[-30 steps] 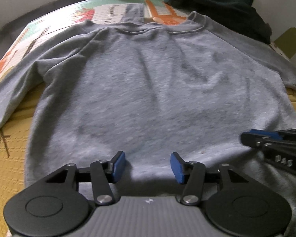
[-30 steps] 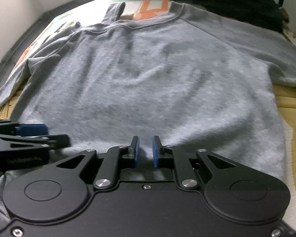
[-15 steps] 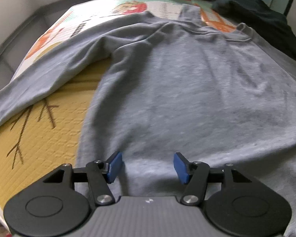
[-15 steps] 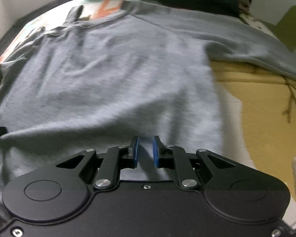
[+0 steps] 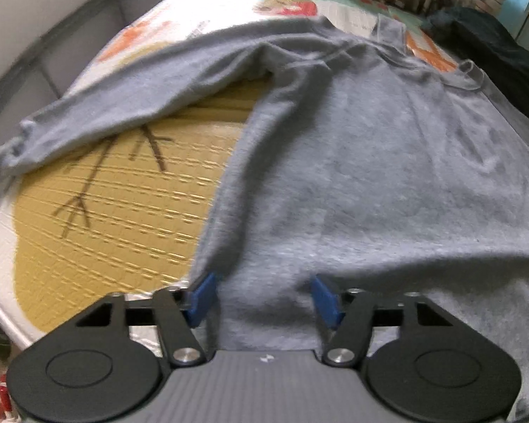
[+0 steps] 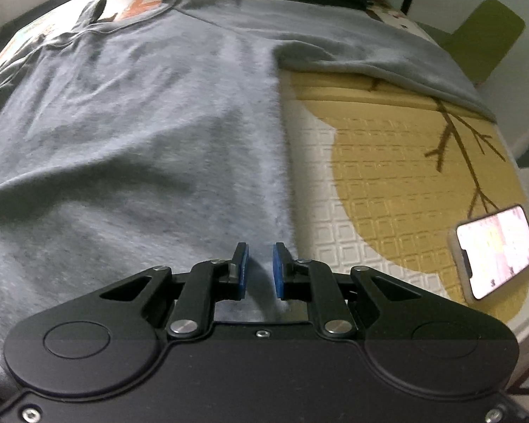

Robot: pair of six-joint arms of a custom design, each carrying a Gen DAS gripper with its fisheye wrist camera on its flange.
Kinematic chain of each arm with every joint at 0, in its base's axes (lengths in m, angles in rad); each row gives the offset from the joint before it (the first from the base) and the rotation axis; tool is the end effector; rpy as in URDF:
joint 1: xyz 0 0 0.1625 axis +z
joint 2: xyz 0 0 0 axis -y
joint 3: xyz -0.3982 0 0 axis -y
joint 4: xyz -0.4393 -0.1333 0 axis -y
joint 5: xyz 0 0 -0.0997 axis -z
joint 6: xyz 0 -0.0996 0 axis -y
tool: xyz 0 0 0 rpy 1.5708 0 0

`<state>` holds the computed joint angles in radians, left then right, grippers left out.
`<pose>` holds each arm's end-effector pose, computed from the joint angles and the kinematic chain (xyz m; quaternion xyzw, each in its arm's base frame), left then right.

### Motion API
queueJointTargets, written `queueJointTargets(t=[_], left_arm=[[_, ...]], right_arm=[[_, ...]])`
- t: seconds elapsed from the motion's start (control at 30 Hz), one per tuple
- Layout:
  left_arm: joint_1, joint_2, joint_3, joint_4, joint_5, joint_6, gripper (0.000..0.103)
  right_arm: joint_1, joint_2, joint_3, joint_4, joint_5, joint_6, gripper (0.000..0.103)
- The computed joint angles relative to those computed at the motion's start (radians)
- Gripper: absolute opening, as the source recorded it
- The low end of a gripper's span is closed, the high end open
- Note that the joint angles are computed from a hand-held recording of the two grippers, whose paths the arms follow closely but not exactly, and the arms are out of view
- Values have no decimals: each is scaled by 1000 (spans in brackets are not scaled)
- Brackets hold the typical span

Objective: Fold clothes

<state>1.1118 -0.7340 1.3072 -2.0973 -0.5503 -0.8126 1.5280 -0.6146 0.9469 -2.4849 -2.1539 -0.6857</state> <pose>-0.1420 -0.7797 0.1343 -0.1422 0.8608 -0.2735 0.4050 0.0412 -0.8721 0.2341 0.2117 -0.8966 0.1586 0.3552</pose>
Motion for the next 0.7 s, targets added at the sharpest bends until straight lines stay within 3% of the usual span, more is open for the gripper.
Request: queueJointTargets(t=[0.1, 0.23, 0.47, 0.7], left_arm=[[-17, -8, 20, -50, 8, 48, 59], [-41, 7, 30, -172, -36, 177, 59], [-59, 68, 11, -355, -207, 413, 59], [-53, 115, -37, -289, -273, 438, 59]], right_arm=[[10, -23, 32, -14, 29, -9, 14], [26, -56, 80, -4, 101, -43, 14], [40, -77, 137, 60, 181, -47, 14], [40, -78, 172, 86, 182, -74, 14]])
